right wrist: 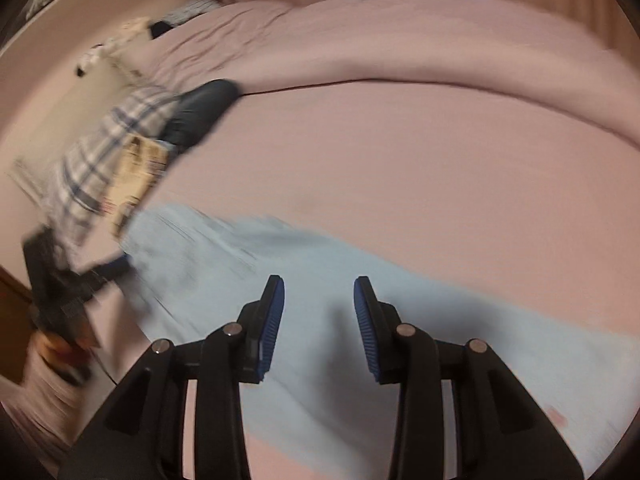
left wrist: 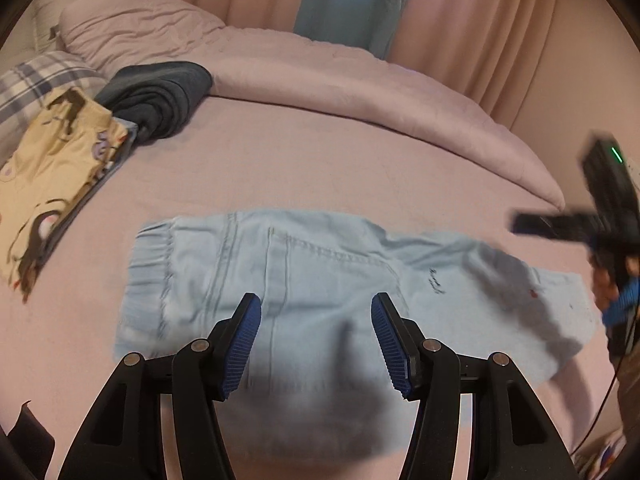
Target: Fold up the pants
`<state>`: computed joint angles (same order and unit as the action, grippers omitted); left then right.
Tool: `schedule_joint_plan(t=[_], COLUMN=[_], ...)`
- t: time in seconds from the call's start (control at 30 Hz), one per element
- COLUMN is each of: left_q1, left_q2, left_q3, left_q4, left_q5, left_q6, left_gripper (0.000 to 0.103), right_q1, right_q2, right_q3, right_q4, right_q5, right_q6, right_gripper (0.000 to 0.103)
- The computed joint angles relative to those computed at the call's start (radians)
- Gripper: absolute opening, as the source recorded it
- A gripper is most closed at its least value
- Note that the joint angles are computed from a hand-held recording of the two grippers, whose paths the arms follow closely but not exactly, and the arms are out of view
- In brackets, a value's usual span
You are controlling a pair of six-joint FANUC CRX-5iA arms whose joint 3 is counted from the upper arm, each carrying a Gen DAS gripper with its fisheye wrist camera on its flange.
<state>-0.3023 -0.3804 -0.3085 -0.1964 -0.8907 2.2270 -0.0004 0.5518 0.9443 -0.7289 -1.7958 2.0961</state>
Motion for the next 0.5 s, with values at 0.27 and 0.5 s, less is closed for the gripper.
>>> schedule_joint_plan(t=[0.27, 0.5], left_q1=[0.021, 0.018], left_q2=[0.009, -0.003], left_q3=[-0.064, -0.084], left_q4=[0.011, -0.003], left_q5=[0.012, 0.042], left_q6=[-0.060, -0.077], left_gripper=[0.057, 0.057], right_q1=[0.141, 0.120], right_q2=[0.122, 0.008], right_q3=[0.128, -0.129], right_q4=[0.024, 0.105], right_q5=[-0.163, -0.129], right_q6=[-0.190, 0.084], right_gripper=[0.017, 0.009])
